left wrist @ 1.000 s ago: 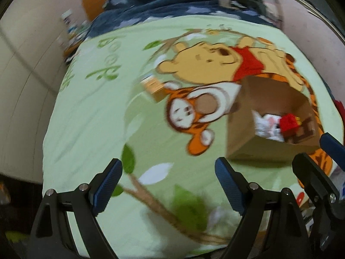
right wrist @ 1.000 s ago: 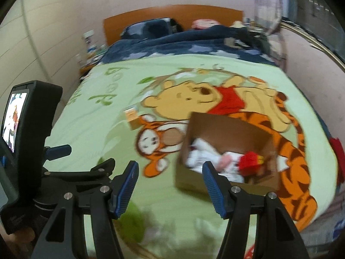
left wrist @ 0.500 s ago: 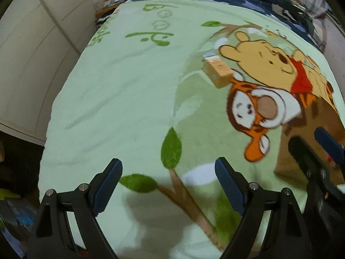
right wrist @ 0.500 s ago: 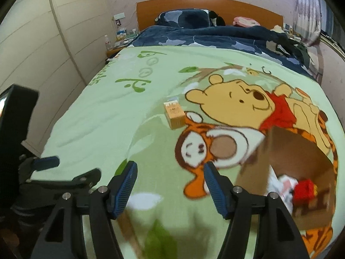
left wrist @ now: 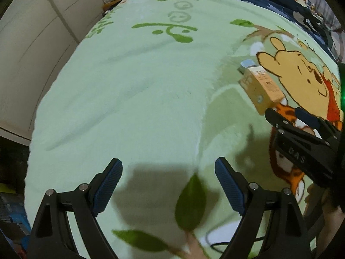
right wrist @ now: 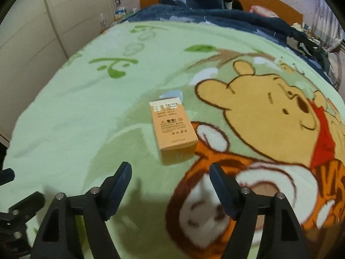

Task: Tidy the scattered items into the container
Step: 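Grasp the tan printed box with right tool while left tool grasps the blue triangular sponge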

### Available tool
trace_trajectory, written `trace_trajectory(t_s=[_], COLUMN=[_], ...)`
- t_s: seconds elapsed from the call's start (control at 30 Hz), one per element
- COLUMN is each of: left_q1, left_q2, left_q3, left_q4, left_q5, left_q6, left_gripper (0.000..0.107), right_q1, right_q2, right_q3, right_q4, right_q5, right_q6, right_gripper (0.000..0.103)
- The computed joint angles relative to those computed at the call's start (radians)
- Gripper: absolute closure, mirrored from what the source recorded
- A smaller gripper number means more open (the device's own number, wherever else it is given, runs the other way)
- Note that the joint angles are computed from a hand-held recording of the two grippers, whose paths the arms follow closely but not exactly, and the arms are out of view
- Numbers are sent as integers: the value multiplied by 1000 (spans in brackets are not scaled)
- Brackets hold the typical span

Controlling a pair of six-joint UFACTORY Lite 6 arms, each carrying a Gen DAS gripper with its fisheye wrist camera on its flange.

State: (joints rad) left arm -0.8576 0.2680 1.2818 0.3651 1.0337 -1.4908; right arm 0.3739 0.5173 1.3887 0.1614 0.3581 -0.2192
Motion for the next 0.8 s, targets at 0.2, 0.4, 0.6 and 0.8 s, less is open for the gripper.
trace_trajectory(t_s=[0.2, 0.4, 0.6, 0.8], left_q1=[62, 122, 141, 137], left_q2=[64, 171, 276, 354], left_q3=[17, 109, 216, 309], left_q4=[6, 5, 1, -17], left_q5=[-76, -101, -96, -79], left_q6=[57, 131, 184, 224], left_gripper=[18, 18, 18, 18], right_q1=[-24, 23, 12, -9], right_q2=[214, 419, 356, 197], right_q3=[228, 480, 376, 153], right_q4=[-22, -108, -40, -33], right_q5=[44, 122, 52, -14], right_q6=[7, -10, -29, 22], right_gripper=[24, 24, 55, 56])
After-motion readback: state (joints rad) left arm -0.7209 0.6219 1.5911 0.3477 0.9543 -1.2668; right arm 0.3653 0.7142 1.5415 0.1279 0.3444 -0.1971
